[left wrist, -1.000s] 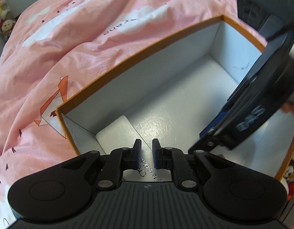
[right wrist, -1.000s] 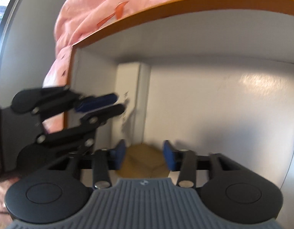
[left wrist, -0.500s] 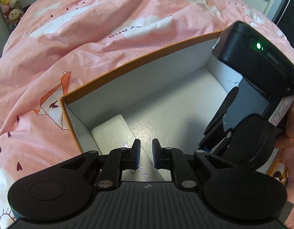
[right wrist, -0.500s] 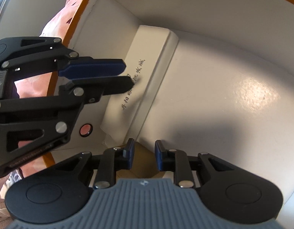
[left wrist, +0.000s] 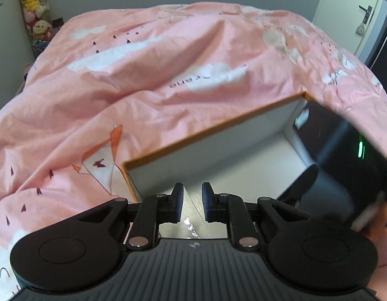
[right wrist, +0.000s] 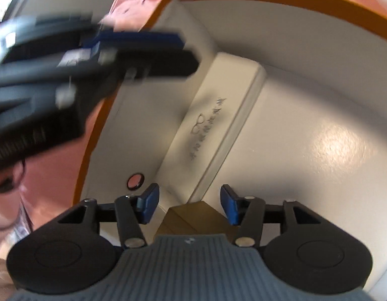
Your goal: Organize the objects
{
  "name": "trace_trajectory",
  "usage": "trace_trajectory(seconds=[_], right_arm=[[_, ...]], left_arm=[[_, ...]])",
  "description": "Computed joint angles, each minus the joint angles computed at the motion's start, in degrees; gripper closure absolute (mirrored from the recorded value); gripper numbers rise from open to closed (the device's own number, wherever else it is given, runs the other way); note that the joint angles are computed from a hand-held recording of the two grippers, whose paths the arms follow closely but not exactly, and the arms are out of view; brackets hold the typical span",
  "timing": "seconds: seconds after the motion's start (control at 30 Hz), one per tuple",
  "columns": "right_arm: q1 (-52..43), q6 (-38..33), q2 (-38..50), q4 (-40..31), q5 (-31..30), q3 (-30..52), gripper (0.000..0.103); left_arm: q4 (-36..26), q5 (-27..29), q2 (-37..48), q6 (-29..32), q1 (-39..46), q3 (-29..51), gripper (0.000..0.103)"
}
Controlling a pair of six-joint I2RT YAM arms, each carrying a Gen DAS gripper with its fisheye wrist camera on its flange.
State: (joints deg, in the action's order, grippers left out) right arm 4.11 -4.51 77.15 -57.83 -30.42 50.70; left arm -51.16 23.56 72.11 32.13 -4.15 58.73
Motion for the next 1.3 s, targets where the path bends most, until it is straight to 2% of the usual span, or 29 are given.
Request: trace_trajectory(seconds=[0.1, 0.4, 0.5, 0.53, 0.57, 0.8, 1.0, 1.1, 1.2, 1.27, 1.3], right_arm=[[6.22, 3.11, 1.76, 0.41, 5.27, 1.76, 0.045], [10.61, 8.27, 6.25, 3.11, 6.88, 3.20, 0.045], [12.76, 9.91, 6.55, 5.17, 9.73, 2.91, 0.052], [12.66, 10.28, 6.69, 5.73, 9.03, 2.86, 0.060], [12.48, 10.57, 6.75, 6.25, 8.24, 2.88, 0.063], [12.90, 13.88, 5.58, 8.93, 10.77, 3.87, 0.063], [8.15, 13.77, 2.03, 3.48, 10.26, 6.02, 0.064], [5.18, 14.53, -0.48, 0.98, 12.37, 5.67, 0.070], [2.46, 15.57, -4.53, -1.05, 14.56, 2.05, 0.075], [0.29, 14.69, -9.40, -6.44, 13.91, 0.14, 0.078], [0.14, 14.83, -11.77, -6.86, 13.45, -2.46, 0.078]], left_arm=[[0.39, -0.64, -0.23, -0.34, 0.12, -0.05, 0.086], [0.03, 0.83, 0.80, 0.86, 3.71, -0.14, 0.084], [-0.11, 0.80, 0.63, 1.34, 3.87, -0.05, 0.084], [-0.20, 0.95, 0.59, 1.28, 4.00, -0.03, 0.084], [-0.31, 1.06, 0.74, 1.19, 4.12, 0.09, 0.084], [-1.64, 1.27, 0.27, 1.32, 4.36, -0.10, 0.084], [-6.27, 4.08, -3.35, 4.71, 5.69, -1.96, 0.083], [-7.81, 5.43, -5.84, 5.47, 6.29, -4.04, 0.083], [-7.62, 5.44, -9.84, 3.05, 6.14, -6.68, 0.083], [-7.35, 4.77, -13.25, 0.35, 5.21, -8.58, 0.083], [-7.17, 4.40, -15.20, -1.06, 4.57, -9.61, 0.083]])
